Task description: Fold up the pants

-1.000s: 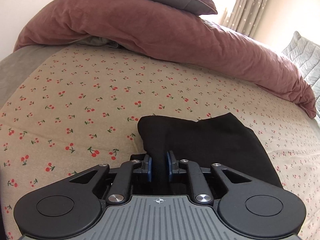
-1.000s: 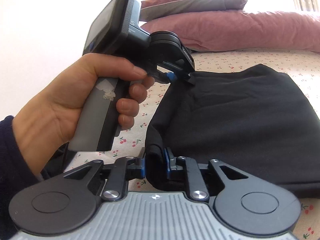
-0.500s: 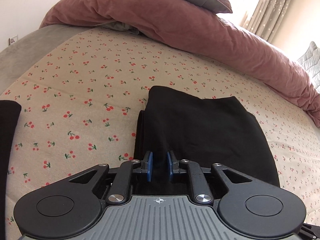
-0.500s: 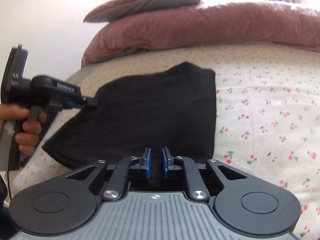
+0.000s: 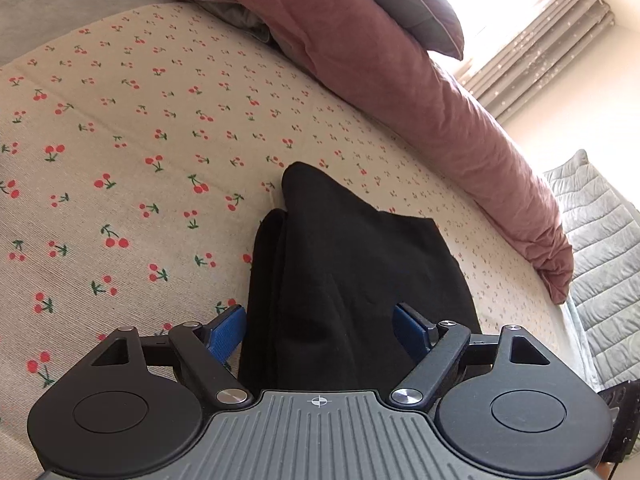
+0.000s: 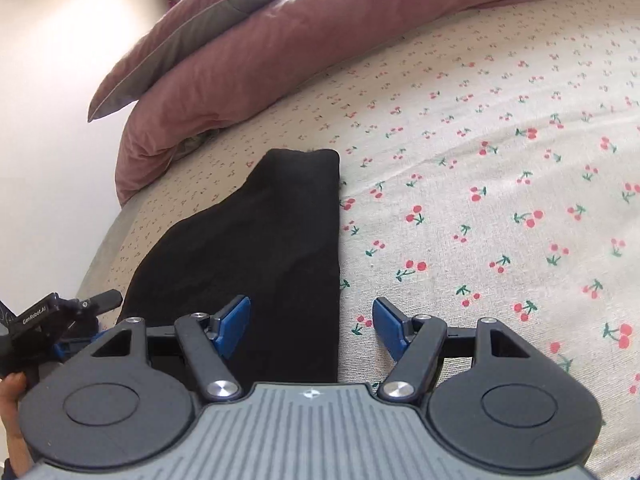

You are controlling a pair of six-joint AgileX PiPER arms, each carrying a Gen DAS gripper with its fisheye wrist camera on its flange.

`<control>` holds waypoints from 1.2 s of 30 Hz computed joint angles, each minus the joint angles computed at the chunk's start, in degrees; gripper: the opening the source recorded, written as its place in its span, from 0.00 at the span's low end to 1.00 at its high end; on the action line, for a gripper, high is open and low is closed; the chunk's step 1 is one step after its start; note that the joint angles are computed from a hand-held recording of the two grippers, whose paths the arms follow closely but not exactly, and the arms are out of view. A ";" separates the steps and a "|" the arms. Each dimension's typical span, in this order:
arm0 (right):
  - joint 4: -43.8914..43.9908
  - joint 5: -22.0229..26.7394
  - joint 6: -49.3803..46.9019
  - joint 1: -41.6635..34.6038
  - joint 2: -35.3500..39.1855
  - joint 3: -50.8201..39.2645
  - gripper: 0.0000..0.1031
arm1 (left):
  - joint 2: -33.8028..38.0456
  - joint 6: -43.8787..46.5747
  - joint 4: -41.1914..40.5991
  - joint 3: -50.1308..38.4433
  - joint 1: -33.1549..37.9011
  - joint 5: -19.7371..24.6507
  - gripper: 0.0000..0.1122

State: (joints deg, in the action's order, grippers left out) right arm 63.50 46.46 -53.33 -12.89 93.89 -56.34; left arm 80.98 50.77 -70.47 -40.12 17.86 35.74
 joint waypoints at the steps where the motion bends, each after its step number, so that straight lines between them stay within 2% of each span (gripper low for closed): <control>1: 0.36 -0.18 -0.21 0.34 0.01 -0.02 0.63 | 0.66 -0.56 0.68 -0.36 -1.04 -1.00 0.74; 3: -0.02 0.22 0.73 1.58 0.32 -0.95 0.62 | 1.55 -0.72 1.31 -1.04 -2.53 -2.05 0.78; 5: 0.10 1.26 1.45 2.71 1.64 -2.51 0.62 | 2.56 -0.48 2.96 -2.29 -3.14 -1.10 0.80; 9: 1.03 -0.32 0.45 4.64 2.63 -3.22 0.60 | 3.94 0.14 4.86 -3.65 -4.61 -0.92 0.81; 11: 0.14 -2.13 1.16 5.59 2.45 -3.37 0.50 | 3.87 -0.62 5.77 -3.87 -4.85 -1.08 0.81; 12: -0.51 -3.13 1.69 6.29 2.54 -3.57 0.40 | 3.94 -0.47 5.84 -3.90 -4.78 -0.91 0.81; 13: -0.87 -3.34 1.76 6.49 2.60 -3.70 0.38 | 4.05 -0.18 5.83 -4.04 -4.32 -0.27 0.80; 16: 0.51 -0.41 0.12 4.28 3.36 -4.01 0.38 | 3.15 -2.81 6.56 -4.32 -1.50 1.17 0.78; 18: 2.68 1.93 -2.30 2.31 4.30 -3.68 0.37 | 3.47 -1.11 5.44 -4.17 -0.25 2.80 0.78; 19: 3.82 2.88 -3.48 1.45 4.77 -3.41 0.37 | 3.76 -0.48 5.11 -3.91 -0.99 2.20 0.78; 20: 4.77 3.25 -4.44 1.05 4.99 -3.09 0.37 | 3.36 -0.89 5.63 -3.43 -2.91 -0.39 0.77; 22: 6.06 2.59 -5.91 1.20 4.60 -2.14 0.37 | 2.20 -6.70 10.71 -3.44 -7.40 -5.71 0.62; 23: 6.45 1.83 -6.38 1.56 4.22 -1.65 0.37 | 1.98 -9.80 13.26 -3.75 -9.00 -6.99 0.60; 25: 6.79 -0.03 -7.45 2.58 3.31 -0.80 0.36 | 2.08 -11.92 14.17 -4.04 -9.68 -7.26 0.48; 26: 6.52 -2.06 -7.81 3.77 2.44 -0.27 0.34 | 2.22 -11.99 13.79 -4.03 -9.81 -7.41 0.44; 27: 6.14 -4.05 -8.42 4.84 1.68 0.24 0.25 | 2.59 -10.21 11.11 -3.73 -9.45 -7.00 0.32; 28: 6.33 -6.08 -9.80 5.97 0.92 0.94 0.18 | 2.69 -10.26 10.16 -3.64 -9.75 -6.82 0.26; 31: 7.22 -8.31 -12.52 7.27 -0.38 1.68 0.09 | 1.01 -15.48 15.14 -3.16 -13.45 -11.32 0.20; 33: 7.38 -8.49 -13.48 7.41 -1.03 1.08 0.05 | 0.02 -16.67 15.00 -2.57 -14.17 -12.54 0.18; 36: 4.78 -7.15 -14.39 7.09 -1.90 -1.54 0.04 | -1.04 -15.15 12.15 -2.40 -15.36 -14.14 0.16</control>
State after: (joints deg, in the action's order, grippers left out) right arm 68.28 39.30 -67.72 -5.80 91.99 -57.89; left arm 79.94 35.62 -58.32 -42.52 2.50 21.60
